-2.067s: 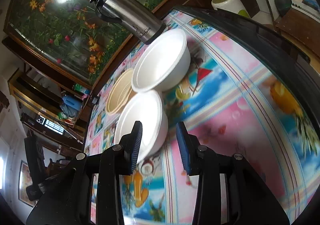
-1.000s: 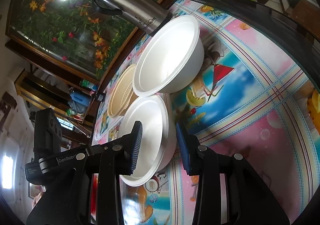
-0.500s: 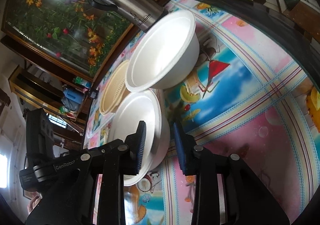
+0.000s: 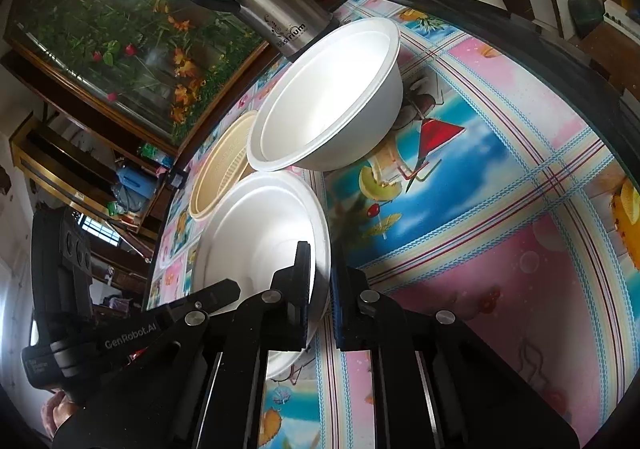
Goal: Organize plates and bowls
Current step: 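Grasp the white plate rim with the right tool while the left tool grips its other side, then carry the white plate with both tools toward the red plate stack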
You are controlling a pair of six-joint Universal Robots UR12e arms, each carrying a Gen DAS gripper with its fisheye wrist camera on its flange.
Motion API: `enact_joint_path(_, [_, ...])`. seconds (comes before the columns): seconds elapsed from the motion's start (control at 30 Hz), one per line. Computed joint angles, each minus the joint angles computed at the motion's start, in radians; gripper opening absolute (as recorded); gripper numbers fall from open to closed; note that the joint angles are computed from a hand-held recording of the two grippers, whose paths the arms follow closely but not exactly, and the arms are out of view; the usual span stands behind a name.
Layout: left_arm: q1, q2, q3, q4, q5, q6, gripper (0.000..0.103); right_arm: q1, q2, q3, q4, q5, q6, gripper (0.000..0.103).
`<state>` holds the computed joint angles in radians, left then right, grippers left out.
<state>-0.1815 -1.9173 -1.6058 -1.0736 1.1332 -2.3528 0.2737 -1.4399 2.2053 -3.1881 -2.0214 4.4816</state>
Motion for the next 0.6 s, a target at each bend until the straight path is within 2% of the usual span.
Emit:
enact_joint_path(0.17, [0.018, 0.000, 0.004, -0.028, 0.005, 0.011, 0.011, 0.008, 0.020, 0.006, -0.075, 0.023, 0.012, 0.007])
enact_joint_path(0.33, [0.045, 0.003, 0.001, -0.037, 0.009, 0.021, 0.012, 0.042, 0.038, -0.035, -0.028, -0.007, -0.001, 0.007])
enact_joint_path(0.6, [0.103, 0.010, -0.011, -0.058, -0.003, 0.040, 0.012, 0.065, 0.059, -0.094, 0.043, 0.015, -0.028, 0.008])
